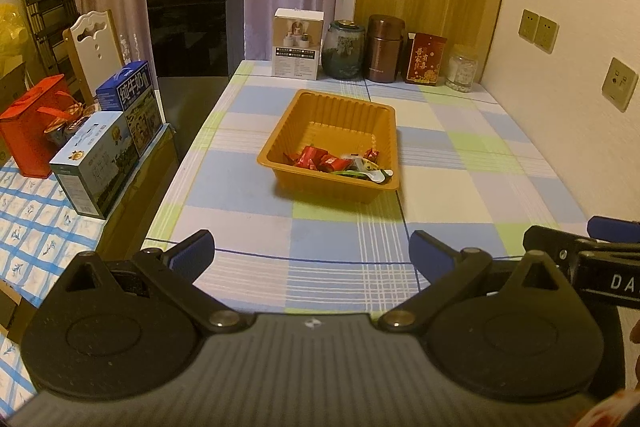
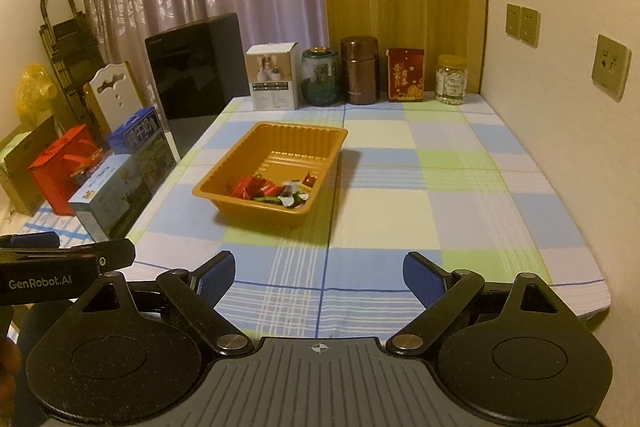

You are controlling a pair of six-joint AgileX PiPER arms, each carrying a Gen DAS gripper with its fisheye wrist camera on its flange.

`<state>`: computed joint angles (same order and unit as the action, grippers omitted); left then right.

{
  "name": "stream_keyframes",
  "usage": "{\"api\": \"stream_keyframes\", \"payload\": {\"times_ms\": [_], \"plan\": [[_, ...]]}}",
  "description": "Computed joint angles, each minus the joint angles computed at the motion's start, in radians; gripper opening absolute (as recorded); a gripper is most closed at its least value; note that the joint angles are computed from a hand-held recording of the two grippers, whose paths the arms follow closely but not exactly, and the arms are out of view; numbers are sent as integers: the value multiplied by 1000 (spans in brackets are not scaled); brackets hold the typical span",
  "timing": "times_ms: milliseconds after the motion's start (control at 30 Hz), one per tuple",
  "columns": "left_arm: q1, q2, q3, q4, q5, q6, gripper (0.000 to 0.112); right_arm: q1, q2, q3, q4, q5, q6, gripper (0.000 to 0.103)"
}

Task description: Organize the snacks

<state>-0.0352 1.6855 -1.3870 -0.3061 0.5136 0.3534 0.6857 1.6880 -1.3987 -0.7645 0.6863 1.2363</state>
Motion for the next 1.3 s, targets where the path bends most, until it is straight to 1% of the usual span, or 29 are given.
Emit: {"api": "stream_keyframes", "payload": {"times_ms": [233, 1300], "plan": [[-3, -1, 7, -11, -9, 21, 103, 0, 1, -1, -2, 2, 0, 91], [-5, 2, 9, -18, -14, 24, 103, -4, 14, 0, -12, -10, 19, 91]]}}
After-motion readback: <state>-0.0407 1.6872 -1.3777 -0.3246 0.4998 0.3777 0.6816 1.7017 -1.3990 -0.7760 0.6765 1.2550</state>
